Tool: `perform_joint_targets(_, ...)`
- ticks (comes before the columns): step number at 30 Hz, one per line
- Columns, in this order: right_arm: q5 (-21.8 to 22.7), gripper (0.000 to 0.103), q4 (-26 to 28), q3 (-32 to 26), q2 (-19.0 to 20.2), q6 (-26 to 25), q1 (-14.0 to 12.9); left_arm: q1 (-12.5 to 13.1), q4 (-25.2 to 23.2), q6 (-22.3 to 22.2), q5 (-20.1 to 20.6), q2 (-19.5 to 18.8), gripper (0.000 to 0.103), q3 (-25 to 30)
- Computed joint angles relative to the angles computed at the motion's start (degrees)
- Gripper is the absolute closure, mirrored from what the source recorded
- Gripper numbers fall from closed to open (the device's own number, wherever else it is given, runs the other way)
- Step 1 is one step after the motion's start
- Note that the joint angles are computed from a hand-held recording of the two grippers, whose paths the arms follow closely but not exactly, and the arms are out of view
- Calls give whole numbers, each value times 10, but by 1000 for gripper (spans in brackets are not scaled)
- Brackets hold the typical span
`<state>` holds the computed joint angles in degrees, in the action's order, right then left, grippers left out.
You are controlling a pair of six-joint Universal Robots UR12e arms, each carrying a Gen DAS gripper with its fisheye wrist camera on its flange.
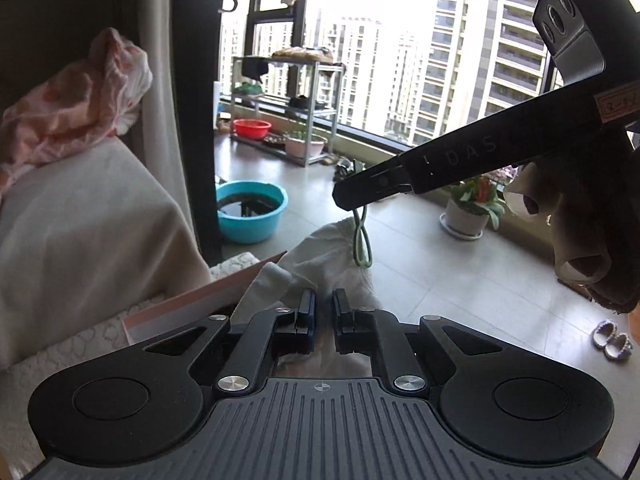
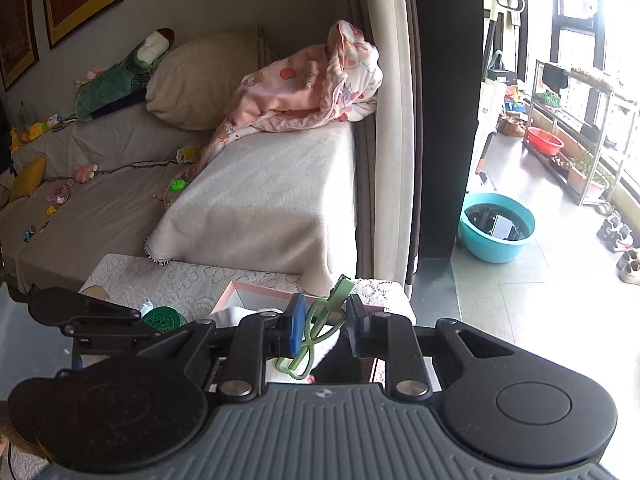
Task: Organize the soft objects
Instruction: 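Carry the towel and green clip into the pink box and release both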
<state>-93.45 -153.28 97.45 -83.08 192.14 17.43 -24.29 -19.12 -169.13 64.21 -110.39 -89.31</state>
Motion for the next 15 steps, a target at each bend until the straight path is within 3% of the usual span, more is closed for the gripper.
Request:
perform_joint_targets(3,12,81,2,0,6,4,-6,-4,-34,5,5,-23,89,20)
perform_joint_targets(6,25,81,10,-3,17,4,-11,-16,-111,20,89,-44,89,50)
perform_joint_targets(7,32,81,17,-5,21,5,-12,-18,-114,27,109,-48,86,50)
perform_joint_targets(10,75,81,42,-12,39,12,-19,-11,-84,42,103,-51,85,35)
perform_joint_targets(15,105,81,86,-28,74,22,-18,1,-64,10,77,-43,85,19)
